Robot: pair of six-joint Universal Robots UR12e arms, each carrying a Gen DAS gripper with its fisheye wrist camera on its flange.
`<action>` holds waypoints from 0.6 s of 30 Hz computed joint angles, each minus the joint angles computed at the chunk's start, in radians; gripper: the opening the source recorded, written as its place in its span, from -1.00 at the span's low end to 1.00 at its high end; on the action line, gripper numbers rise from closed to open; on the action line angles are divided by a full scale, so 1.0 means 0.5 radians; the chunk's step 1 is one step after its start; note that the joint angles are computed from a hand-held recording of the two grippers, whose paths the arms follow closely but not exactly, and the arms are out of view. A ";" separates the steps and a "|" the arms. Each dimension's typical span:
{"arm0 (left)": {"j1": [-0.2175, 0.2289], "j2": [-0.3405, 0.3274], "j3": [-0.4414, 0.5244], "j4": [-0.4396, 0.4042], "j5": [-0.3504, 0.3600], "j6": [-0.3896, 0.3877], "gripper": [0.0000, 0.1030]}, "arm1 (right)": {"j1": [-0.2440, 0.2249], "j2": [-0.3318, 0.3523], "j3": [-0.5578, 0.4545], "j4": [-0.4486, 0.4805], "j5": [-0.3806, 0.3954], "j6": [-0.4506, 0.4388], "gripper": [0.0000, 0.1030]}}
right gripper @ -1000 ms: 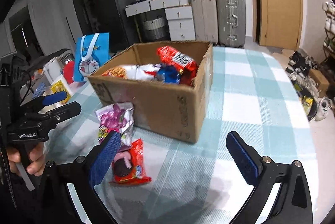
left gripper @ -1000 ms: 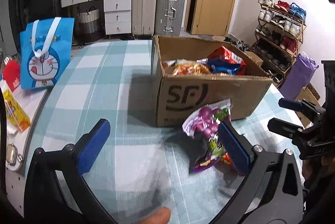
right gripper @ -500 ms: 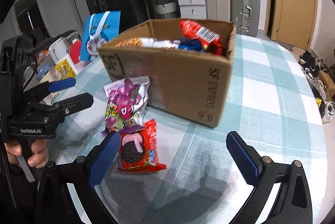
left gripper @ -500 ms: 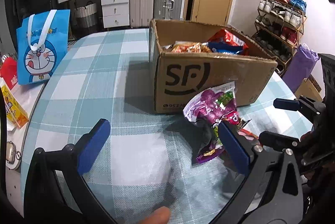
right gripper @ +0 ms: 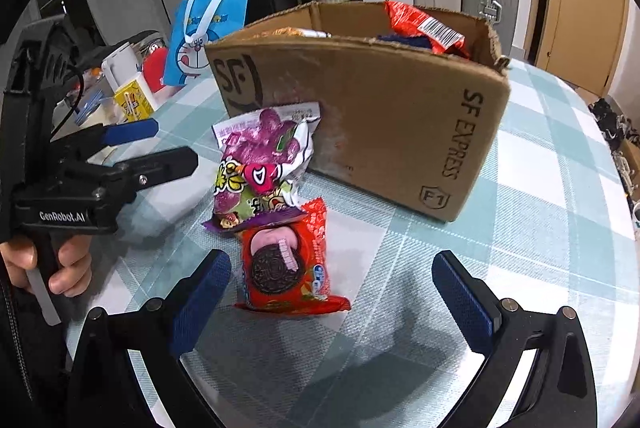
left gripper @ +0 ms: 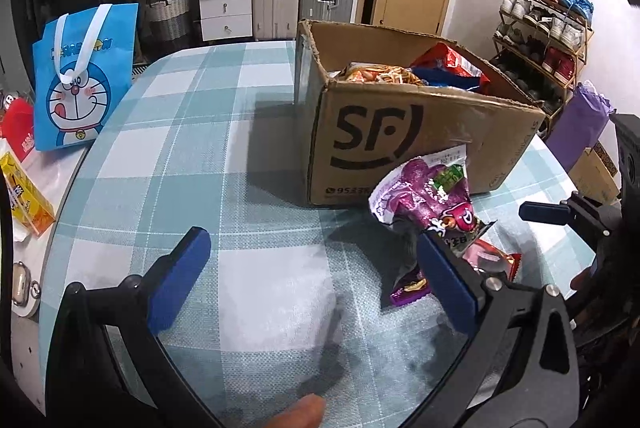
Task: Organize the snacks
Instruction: 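Move both tools back toward the red Oreo pack and purple candy bag, then grasp the red Oreo pack with the right tool while the left tool grasps the purple candy bag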
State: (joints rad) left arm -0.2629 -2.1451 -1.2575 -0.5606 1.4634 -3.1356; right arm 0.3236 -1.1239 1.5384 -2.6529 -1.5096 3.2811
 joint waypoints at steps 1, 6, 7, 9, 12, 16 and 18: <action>0.001 0.000 0.001 0.001 0.002 -0.001 0.99 | 0.003 0.005 -0.002 -0.002 -0.002 -0.008 0.99; 0.007 0.007 -0.007 0.019 0.001 -0.014 0.99 | 0.020 0.024 -0.015 0.004 -0.016 -0.044 0.97; 0.008 0.007 -0.006 0.019 -0.003 -0.015 0.99 | 0.022 0.025 -0.015 -0.002 -0.012 -0.045 0.97; 0.008 0.008 -0.008 0.024 0.000 -0.023 0.99 | 0.024 0.034 -0.023 -0.004 0.007 -0.051 0.94; 0.008 0.007 -0.008 0.028 0.006 -0.024 0.99 | 0.040 0.054 -0.045 0.028 -0.017 -0.064 0.86; 0.012 0.007 -0.007 0.030 -0.004 -0.045 0.99 | 0.046 0.068 -0.062 0.067 -0.041 -0.063 0.62; 0.012 0.006 -0.004 0.023 -0.009 -0.043 0.99 | 0.048 0.071 -0.064 0.077 -0.058 -0.063 0.62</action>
